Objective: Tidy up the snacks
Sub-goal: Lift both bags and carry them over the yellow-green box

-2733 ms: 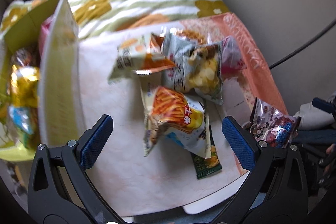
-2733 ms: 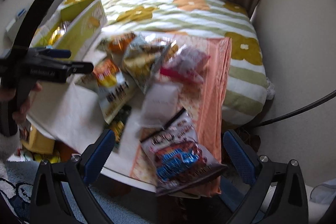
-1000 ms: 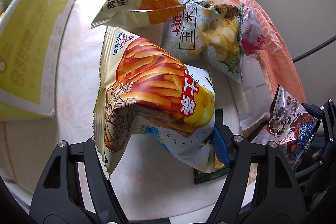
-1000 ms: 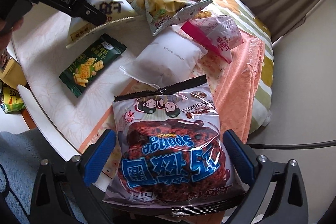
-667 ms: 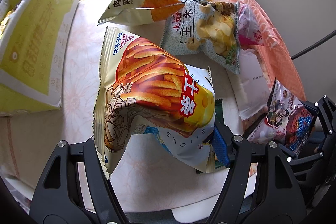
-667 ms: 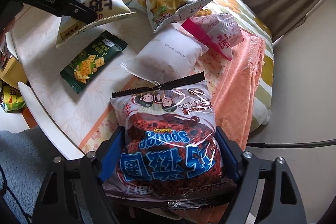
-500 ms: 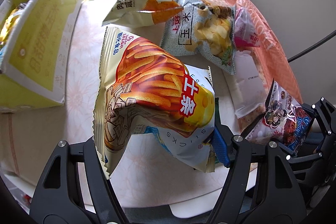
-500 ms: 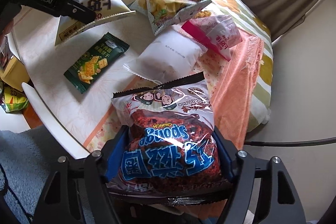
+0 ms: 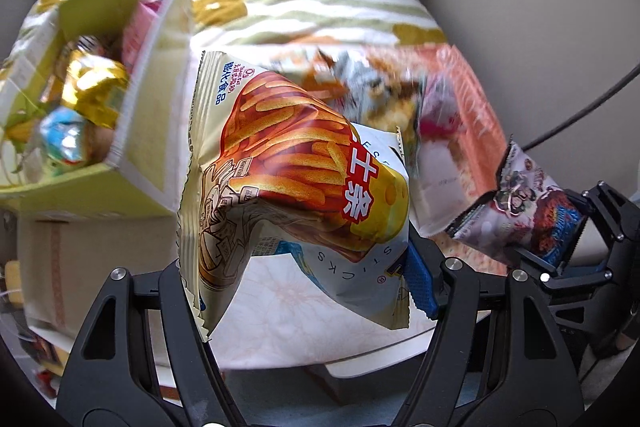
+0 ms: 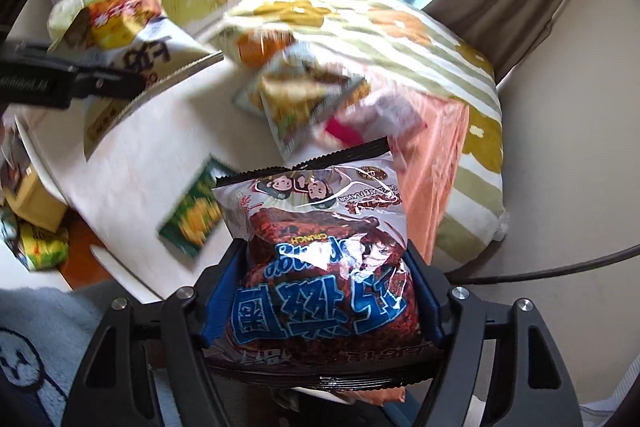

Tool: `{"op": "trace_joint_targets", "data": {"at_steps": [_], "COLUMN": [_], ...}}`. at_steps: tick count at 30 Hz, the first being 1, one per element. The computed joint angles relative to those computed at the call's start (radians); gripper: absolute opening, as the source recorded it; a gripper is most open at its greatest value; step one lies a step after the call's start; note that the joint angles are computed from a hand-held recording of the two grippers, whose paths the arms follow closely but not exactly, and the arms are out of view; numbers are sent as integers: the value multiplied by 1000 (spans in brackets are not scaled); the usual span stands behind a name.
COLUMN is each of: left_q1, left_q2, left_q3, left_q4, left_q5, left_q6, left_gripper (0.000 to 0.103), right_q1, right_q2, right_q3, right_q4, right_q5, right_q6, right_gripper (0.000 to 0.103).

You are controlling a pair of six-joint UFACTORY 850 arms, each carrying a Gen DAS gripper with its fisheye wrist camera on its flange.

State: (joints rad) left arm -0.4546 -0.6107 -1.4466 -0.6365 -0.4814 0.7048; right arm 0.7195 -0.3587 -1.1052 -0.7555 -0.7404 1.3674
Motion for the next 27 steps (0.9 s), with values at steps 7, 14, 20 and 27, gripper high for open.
{"op": "trace_joint_targets", "data": {"at_steps": [7, 14, 20, 27], "left_q1": [82, 183, 262, 321], "left_q2": [22, -34, -131, -300], "left_q3": [-57, -195, -355, -596], "left_q4": [-28, -1, 48, 164], "left_q5": [-3, -23, -70, -190], "left_q6": [38, 10, -24, -89], "left_gripper": [69, 69, 69, 69], "right_q1": [-24, -38, -48, -53], "right_q2": [-73, -214, -405, -620], "right_q3": [-172, -431, -741, -1090], "right_q4": [-60, -89, -15, 94], "right_q5": [-8, -10, 1, -64], "right_q6": [-18, -60, -177, -283], "right_gripper": [70, 70, 70, 70]}}
